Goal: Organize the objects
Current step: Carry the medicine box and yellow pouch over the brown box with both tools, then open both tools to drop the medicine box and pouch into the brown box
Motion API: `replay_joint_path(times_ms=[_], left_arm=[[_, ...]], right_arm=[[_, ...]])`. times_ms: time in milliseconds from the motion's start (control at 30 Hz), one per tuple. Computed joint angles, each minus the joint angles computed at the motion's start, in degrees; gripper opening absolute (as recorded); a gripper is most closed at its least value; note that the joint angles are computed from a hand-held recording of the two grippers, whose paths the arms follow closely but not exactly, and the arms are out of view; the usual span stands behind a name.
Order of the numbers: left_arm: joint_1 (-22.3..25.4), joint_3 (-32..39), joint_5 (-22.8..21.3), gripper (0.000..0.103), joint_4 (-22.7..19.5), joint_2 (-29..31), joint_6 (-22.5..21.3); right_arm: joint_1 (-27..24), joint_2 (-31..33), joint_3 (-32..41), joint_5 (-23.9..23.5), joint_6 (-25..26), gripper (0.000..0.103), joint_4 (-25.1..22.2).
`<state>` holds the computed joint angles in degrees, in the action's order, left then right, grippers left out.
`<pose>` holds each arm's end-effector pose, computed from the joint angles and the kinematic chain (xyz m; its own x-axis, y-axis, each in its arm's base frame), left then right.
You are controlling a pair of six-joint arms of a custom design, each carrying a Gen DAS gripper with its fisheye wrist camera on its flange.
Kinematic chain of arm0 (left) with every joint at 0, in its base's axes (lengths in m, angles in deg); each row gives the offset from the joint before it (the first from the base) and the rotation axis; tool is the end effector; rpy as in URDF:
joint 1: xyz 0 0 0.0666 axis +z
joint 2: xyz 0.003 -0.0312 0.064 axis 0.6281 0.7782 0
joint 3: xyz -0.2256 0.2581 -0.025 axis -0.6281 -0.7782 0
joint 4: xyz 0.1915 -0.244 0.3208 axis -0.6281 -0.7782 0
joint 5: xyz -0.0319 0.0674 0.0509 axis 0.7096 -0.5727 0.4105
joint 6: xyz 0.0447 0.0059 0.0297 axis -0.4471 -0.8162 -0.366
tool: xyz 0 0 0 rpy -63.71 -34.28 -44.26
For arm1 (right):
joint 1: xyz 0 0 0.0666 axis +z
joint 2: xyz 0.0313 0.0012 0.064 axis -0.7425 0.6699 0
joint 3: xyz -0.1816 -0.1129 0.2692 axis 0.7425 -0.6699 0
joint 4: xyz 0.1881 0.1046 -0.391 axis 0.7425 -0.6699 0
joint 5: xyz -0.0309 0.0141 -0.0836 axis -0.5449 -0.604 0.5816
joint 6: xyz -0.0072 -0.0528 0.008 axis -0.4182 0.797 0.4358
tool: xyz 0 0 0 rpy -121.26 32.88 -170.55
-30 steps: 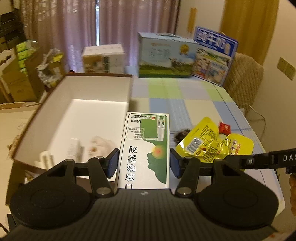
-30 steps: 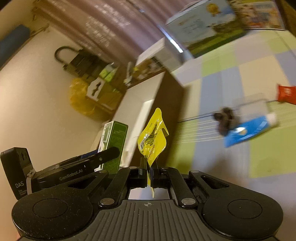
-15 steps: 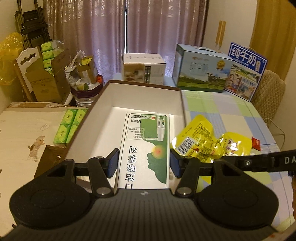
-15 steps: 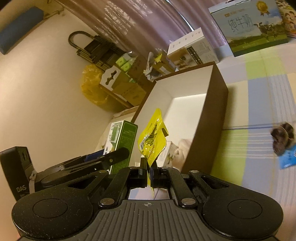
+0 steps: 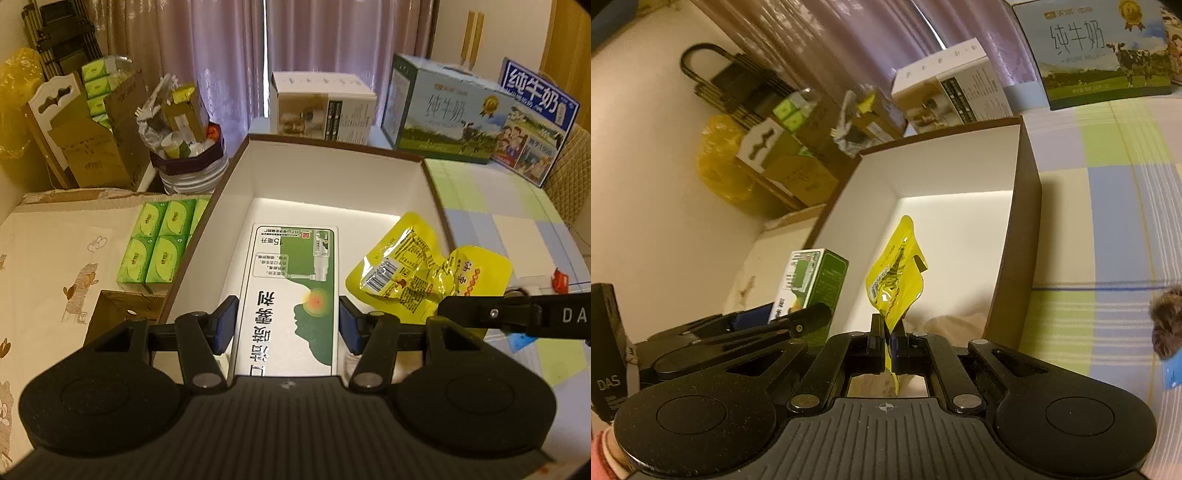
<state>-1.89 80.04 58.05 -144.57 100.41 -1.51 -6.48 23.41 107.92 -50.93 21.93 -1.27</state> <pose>0.3986 -0.3378 0.5781 -0.6736 0.3643 -0.6430 0.4721 0.8815 0.0048 0.3250 0.2811 0.5509 -0.7748 0.4067 -0.4841 0.0788 0.8218 0.5643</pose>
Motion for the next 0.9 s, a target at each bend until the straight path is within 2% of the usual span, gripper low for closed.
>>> replay_joint_path(times_ms=[467,533,600,767,900], left_arm=[[3.0,7.2,2.7,0.052,-1.9,8.8,-2.4],[3.1,8.0,3.1,0.052,-2.1,9.7,-2.6],[3.4,8.4,3.4,0.052,-2.2,10.3,-2.9],[3.8,9.6,3.9,0.052,-2.8,11.9,-3.3],[4.0,9.5,4.4,0.052,-3.1,12.3,-3.3]], right_arm=[[-3.6,8.1,4.5,-2.0,2.3,0.000,-2.4],[-4.0,8.8,4.9,-2.1,2.6,0.000,-2.3],[-4.5,8.6,4.1,-2.4,3.0,0.000,-0.3],[-4.1,10.9,6.2,0.2,7.9,0.004,-2.6],[-3.6,11.3,6.5,0.8,9.8,0.006,-3.4]])
